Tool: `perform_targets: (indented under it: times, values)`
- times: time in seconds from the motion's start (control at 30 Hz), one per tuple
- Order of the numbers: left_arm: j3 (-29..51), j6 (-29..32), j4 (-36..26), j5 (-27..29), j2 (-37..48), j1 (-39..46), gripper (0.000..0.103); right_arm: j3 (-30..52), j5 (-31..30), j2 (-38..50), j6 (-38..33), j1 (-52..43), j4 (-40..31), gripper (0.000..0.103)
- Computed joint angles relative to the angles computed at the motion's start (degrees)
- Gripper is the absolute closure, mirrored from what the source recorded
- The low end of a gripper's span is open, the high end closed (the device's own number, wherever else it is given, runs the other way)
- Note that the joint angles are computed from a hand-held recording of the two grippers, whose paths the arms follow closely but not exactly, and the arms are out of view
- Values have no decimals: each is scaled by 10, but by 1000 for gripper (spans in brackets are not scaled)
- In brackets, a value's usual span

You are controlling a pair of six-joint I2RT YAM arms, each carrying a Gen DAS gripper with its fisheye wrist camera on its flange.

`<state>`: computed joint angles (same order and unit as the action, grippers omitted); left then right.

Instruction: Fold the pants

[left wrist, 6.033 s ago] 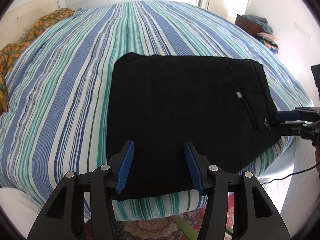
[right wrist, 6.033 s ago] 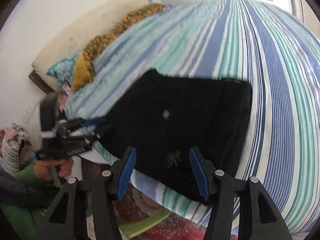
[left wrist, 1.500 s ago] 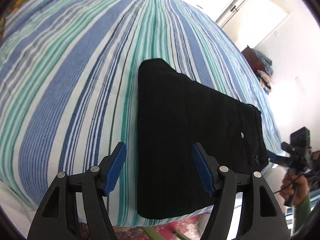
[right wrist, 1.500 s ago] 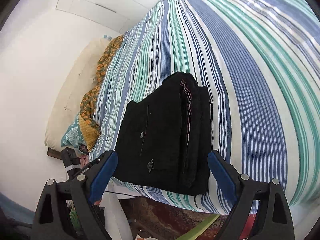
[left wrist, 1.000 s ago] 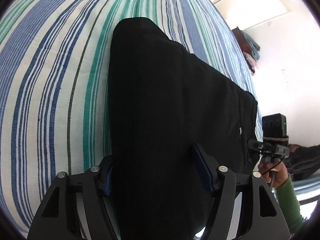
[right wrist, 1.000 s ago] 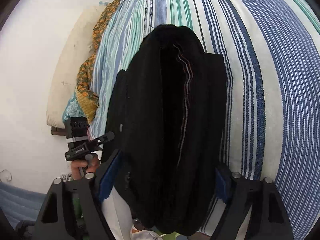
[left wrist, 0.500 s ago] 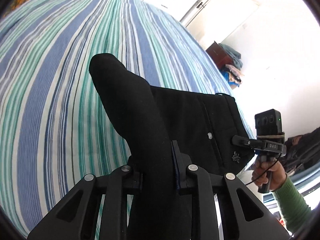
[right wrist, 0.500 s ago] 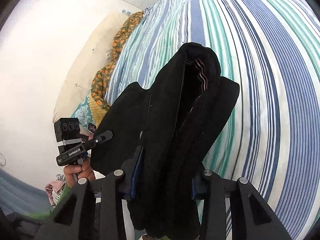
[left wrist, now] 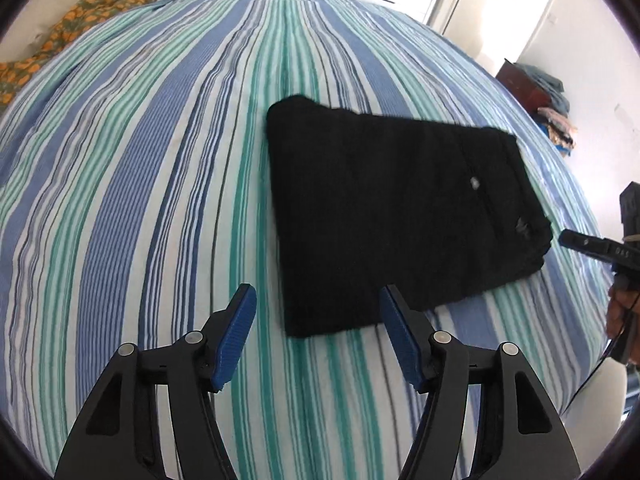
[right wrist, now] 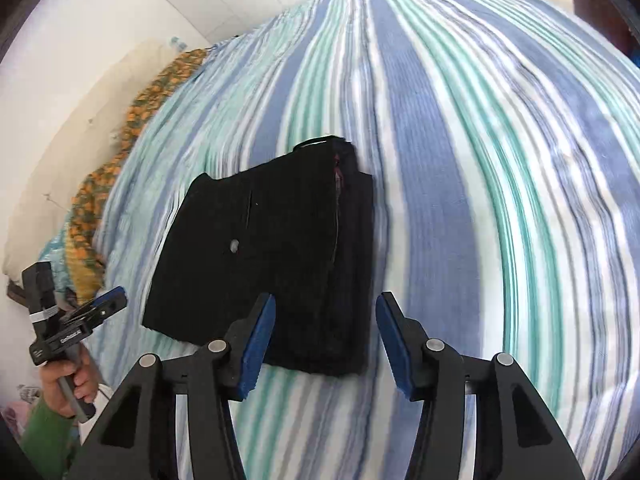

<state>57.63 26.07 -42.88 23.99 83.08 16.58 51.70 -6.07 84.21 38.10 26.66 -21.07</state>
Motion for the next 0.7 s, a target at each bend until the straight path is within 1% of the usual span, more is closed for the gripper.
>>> perform_targets:
  times: [0.03,0.1,0.13,0.17,0.2,0.23,0.33,0.37,0.4,0.47,0.5,0.57,0.6,0.7]
  values:
    - [-27,9,8,-3,-24,14,32,-33,12,-32,0,3,1,50]
    - [-66,12,21,-9,-77,29,24,-76,48,-90,2,20,-26,49]
    - [-86,5,33,-24,-112,29,17,-90,60,-122,4,30,-42,44]
    - [-101,-11,49,-53,-148,17,13,-96,77,-140,13,48,-51,38]
    - [-115,-18,64,-74,-175,11,13,-97,101,-155,27,71,-62,25]
    - [-120,-28,69,-96,-199,0,12,-107,125,-184,43,96,-74,16]
    - [-115,-48,57,-108,-247,1,6,-110,180,-219,89,167,-90,8]
    - [-109,-54,55,-107,-254,2,6,-97,200,-208,109,197,-95,6]
    - [-105,-56,47,-102,-267,7,5,-83,221,-193,127,228,-99,1]
    - [-95,-48,25,-97,-284,19,3,-46,283,-158,164,287,-125,0]
    - [-98,-44,19,-104,-300,22,3,-29,321,-142,188,322,-144,0]
    - [-104,-33,22,-121,-324,24,2,10,378,-105,220,366,-177,0]
    - [-109,-25,22,-125,-334,26,2,31,395,-87,234,382,-191,0]
    - [-104,-4,-14,-117,-350,36,2,81,421,-45,274,417,-246,0]
